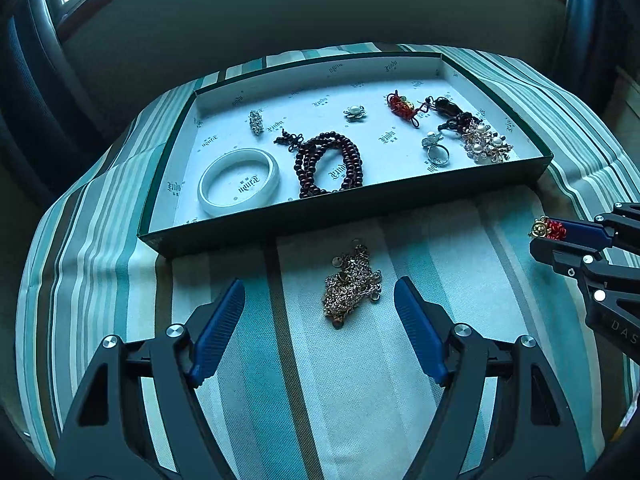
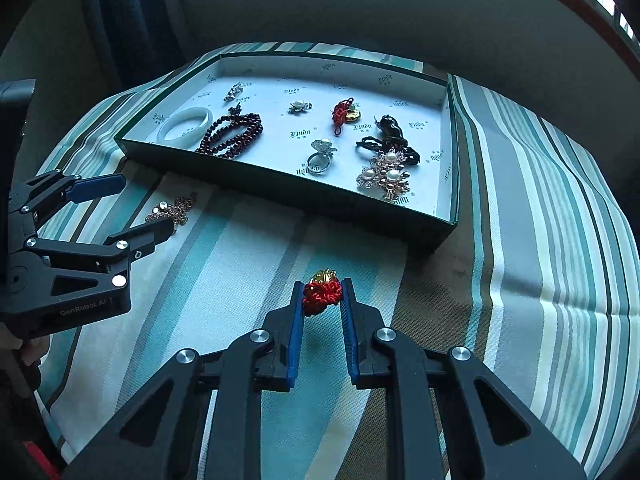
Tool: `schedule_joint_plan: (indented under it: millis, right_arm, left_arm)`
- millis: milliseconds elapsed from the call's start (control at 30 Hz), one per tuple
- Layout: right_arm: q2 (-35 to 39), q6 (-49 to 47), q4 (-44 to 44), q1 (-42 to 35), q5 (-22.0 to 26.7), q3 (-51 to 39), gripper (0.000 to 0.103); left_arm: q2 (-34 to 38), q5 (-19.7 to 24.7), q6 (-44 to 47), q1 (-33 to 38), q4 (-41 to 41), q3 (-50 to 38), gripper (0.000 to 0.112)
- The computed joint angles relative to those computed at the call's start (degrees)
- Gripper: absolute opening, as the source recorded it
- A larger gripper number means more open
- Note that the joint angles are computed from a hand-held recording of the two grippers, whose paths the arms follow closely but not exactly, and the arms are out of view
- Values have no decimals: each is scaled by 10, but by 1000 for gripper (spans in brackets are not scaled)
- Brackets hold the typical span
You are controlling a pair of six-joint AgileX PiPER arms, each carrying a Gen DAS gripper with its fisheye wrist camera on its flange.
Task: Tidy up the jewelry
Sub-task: 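Grasp the gold filigree brooch with the left tool while the right tool holds the red flower charm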
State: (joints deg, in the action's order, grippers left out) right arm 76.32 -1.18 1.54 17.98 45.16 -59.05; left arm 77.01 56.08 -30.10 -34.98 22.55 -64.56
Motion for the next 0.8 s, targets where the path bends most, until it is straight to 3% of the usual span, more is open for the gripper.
schedule_joint_plan:
  millis: [267,533,800]
  right_arm:
    - [-5,-31,29,-13,-4,5,18]
    - [-5,-41,40,-20,-6,8,18]
    - [-3,-36,36,-14,-8,10,18]
  left_arm:
    - [13,-16,31,24,-36,0,64]
    - [3,-39,128,56,-129,3,29]
    - [4,-41,146,54,-135,3,15]
